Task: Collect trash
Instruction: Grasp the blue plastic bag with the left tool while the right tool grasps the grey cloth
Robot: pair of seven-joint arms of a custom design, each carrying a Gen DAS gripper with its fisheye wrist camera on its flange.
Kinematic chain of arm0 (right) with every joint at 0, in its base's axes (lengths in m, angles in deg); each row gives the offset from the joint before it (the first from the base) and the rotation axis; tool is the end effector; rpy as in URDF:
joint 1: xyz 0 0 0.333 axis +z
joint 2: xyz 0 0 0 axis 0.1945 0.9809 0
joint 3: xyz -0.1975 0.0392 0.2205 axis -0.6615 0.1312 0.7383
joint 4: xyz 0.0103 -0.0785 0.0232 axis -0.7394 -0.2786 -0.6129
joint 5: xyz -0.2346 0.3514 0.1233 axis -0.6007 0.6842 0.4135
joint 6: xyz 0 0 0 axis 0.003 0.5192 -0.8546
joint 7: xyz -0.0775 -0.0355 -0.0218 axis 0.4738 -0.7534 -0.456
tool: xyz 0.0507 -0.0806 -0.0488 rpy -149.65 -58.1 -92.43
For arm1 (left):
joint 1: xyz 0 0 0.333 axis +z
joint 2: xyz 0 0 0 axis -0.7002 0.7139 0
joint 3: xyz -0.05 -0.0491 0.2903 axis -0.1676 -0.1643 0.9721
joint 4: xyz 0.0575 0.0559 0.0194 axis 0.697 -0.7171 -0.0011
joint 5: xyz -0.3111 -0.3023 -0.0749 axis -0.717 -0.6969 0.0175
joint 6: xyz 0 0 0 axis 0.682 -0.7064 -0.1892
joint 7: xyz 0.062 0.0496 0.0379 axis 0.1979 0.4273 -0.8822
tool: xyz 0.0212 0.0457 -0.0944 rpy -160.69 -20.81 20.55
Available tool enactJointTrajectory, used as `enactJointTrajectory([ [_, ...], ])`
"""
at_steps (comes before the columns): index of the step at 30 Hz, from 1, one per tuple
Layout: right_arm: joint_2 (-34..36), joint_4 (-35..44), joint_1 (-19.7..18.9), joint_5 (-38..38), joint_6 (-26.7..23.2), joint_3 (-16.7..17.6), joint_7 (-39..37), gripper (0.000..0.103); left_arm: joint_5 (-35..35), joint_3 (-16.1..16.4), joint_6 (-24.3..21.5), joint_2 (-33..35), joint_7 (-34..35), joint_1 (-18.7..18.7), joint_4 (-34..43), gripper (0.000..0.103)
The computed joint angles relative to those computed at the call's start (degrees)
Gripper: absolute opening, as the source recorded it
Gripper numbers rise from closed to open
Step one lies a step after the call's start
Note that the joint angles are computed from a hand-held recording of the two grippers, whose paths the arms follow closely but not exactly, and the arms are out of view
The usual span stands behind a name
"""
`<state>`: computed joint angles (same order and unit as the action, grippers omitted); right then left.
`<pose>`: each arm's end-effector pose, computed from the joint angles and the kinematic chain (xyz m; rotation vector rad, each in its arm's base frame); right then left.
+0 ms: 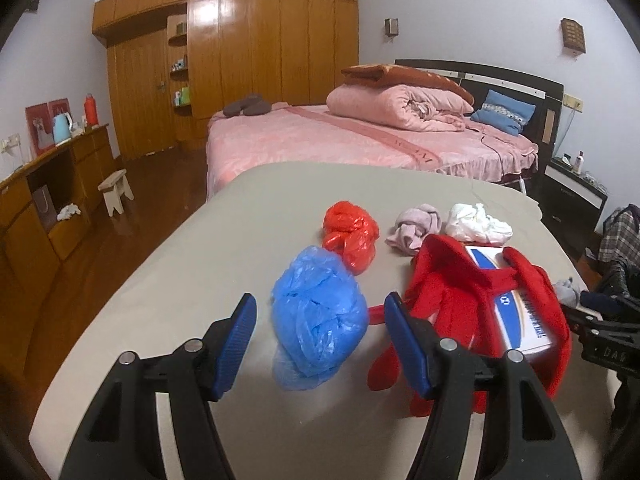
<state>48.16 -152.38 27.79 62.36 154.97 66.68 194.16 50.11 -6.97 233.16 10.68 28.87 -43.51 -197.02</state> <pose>0.6299 0.2086 0.4548 -1.8416 1.6268 -0.5259 0.6088 -0.1119 0.4883 -1.6744 1.6287 -0.8292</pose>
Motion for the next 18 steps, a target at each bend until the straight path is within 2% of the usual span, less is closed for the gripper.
enactJointTrajectory([
  [1,0.32,0.36,-0.48,3.26,-0.38,0.86,-3.00,0.051,-1.55,0.18,-0.06,0.14,1.26,-0.15,-0.02,0.065],
  [6,-0.54,-0.62,-0.20,3.41,0.55,0.52,-3.08,0.044,-7.14,0.66,-0.42,0.83,6.24,-0.53,0.26,0.065],
  [8,-1.02,-1.19,-0.15,3.18,1.30,0.40,-1.98,0.037,-10.52,0.77,-0.84,1.22,9.25,-0.83,0.47,0.065],
  [12,-1.25,-1.48,-0.08,2.38,1.29,0.48,-1.25,0.037,-17.61,0.69,-3.65,2.68,16.27,-1.49,2.04,0.064],
  [16,-0.67,-0.61,0.08,0.75,-0.20,0.39,-0.07,0.042,-26.57,0.33,-7.11,4.35,24.84,-1.81,3.92,0.047],
  [18,-0.16,0.18,0.13,0.68,-1.51,0.42,-0.03,0.045,-28.96,0.23,-7.93,4.86,26.89,-1.81,4.44,0.045],
])
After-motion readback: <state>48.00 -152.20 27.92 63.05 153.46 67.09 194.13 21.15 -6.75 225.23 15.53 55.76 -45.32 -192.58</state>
